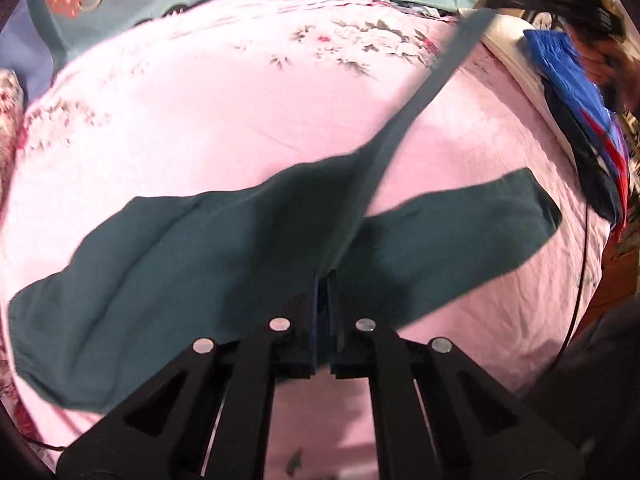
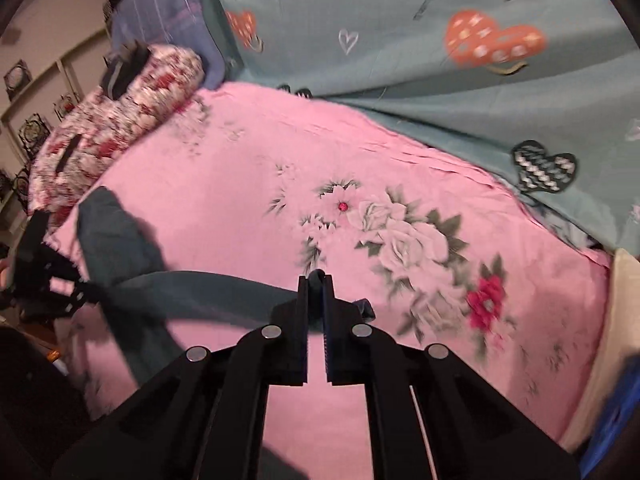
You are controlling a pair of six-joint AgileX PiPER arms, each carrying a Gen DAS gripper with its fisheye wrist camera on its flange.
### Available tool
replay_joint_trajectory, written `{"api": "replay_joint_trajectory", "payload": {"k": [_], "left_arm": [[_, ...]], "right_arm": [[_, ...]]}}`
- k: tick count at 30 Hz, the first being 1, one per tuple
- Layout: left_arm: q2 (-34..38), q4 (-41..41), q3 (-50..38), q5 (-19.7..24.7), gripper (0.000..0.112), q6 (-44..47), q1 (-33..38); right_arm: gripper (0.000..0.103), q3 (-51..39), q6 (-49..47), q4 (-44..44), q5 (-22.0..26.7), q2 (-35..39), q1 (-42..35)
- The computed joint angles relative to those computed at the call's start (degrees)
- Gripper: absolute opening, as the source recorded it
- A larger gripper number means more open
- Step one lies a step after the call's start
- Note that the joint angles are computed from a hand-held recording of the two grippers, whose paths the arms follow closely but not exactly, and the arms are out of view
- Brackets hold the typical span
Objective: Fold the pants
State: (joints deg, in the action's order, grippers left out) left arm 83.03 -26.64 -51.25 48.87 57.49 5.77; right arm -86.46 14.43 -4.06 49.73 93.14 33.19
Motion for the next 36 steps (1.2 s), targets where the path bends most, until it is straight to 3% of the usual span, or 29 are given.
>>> {"api": "replay_joint_trajectory", "payload": {"k": [4, 6, 8, 12, 13, 14, 15, 17, 19, 24, 25, 26, 28, 33, 36], "left_arm": [[-4.8, 5.7, 4.3, -0.8, 0.004, -1.8, -2.6], [-4.8, 9.6, 7.2, -2.4, 0.004, -4.3, -5.0], [-4.8, 14.7, 10.1, -5.1, 0.004, -8.5, -8.4], [-5.2, 22.7, 11.7, -7.0, 0.008, -16.5, -13.1], [-5.7, 23.9, 11.2, -6.7, 0.008, -18.0, -13.9], [-6.0, 24.5, 10.9, -6.6, 0.01, -19.3, -14.8], [-6.3, 25.3, 10.4, -6.5, 0.014, -20.7, -15.5], [-6.8, 26.5, 9.7, -6.7, 0.023, -23.4, -16.8], [-6.7, 28.5, 9.4, -7.1, 0.025, -27.3, -18.9], [-8.2, 34.3, 10.9, -7.9, 0.038, -36.3, -23.1], [-8.6, 35.5, 11.6, -8.2, 0.039, -38.0, -23.7], [-9.4, 36.0, 12.4, -8.3, 0.039, -38.2, -23.3], [-10.5, 36.1, 14.0, -8.7, 0.04, -38.1, -21.9], [-12.6, 33.3, 16.3, -9.6, 0.043, -33.1, -16.1], [-12.1, 32.6, 17.2, -11.1, 0.046, -30.0, -14.0]], "right_arm": [[0.006, 21.7, 5.4, -0.3, -2.3, -17.2, 6.0], [0.006, 33.1, 13.1, -2.4, -3.1, -21.7, 12.5], [0.007, 43.7, 21.2, -2.3, -7.3, -22.3, 19.1], [0.014, 52.6, 42.0, -6.8, -10.4, -21.6, 32.4], [0.017, 54.7, 47.7, -8.1, -11.7, -25.0, 33.3], [0.029, 56.2, 53.5, -10.2, -12.6, -28.2, 34.2], [0.033, 57.5, 59.2, -12.7, -12.7, -32.5, 33.9], [0.033, 58.6, 70.7, -20.4, -12.6, -35.9, 33.3], [0.033, 59.1, 78.8, -26.5, -14.8, -34.1, 31.5], [0.031, 57.2, 70.7, -25.5, -26.0, -21.9, 23.1], [0.026, 56.4, 68.9, -24.8, -27.2, -19.6, 22.4], [0.01, 55.7, 66.2, -23.6, -27.8, -18.0, 21.8], [0.001, 53.5, 67.5, -26.6, -25.0, -16.7, 23.3], [0.001, 53.3, 78.8, -37.2, -18.1, -22.6, 25.7], [0.002, 53.6, 72.7, -31.6, -22.1, -18.4, 21.5]]}}
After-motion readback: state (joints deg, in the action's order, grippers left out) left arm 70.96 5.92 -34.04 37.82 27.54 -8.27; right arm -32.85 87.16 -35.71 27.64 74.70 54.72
